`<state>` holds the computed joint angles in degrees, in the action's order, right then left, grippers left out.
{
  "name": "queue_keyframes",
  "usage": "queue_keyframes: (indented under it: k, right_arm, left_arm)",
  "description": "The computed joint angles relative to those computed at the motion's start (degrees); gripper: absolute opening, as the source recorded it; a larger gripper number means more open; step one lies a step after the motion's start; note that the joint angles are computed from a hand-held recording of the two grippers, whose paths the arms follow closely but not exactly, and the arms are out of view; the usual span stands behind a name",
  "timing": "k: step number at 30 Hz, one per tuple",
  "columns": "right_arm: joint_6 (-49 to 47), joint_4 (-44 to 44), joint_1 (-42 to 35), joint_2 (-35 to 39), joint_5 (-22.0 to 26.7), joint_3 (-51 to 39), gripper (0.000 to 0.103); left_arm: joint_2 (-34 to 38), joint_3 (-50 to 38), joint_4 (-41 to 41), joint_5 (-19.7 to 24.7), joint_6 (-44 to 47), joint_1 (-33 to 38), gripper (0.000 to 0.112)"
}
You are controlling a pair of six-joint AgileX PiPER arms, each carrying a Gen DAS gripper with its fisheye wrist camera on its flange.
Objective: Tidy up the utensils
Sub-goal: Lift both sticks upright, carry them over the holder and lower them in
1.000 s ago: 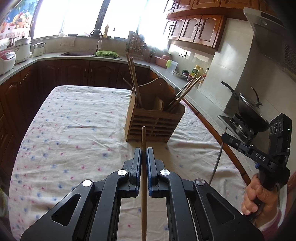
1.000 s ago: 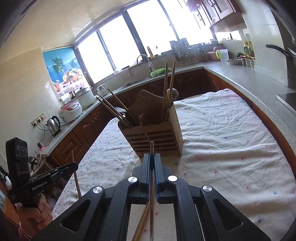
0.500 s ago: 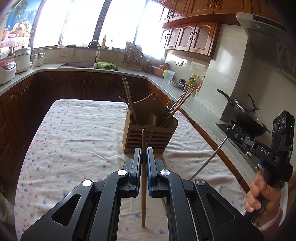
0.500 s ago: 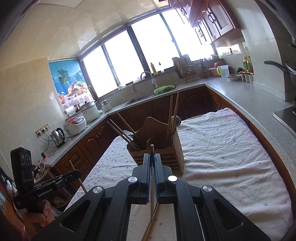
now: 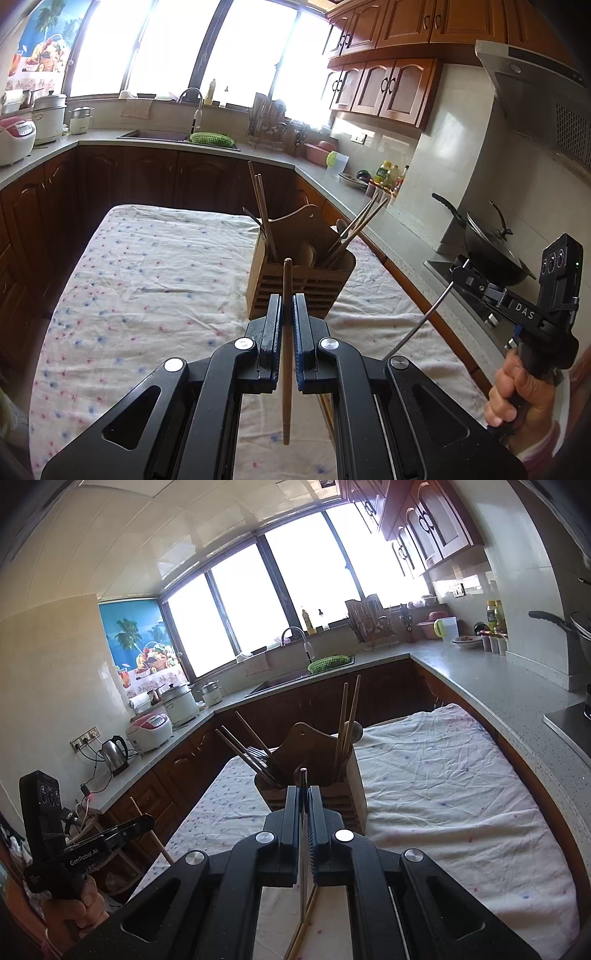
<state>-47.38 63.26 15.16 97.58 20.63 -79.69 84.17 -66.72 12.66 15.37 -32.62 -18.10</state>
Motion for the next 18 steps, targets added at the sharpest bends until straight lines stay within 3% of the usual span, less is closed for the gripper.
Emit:
queue_keyframes:
  k: [18]
  right_arm:
    - [7.9, -8.5, -0.4, 2.5, 0.4, -7.1, 0.004]
  left_arm:
    - [3.8, -8.7, -4.4, 0.3, 5.0, 2.5, 0.005]
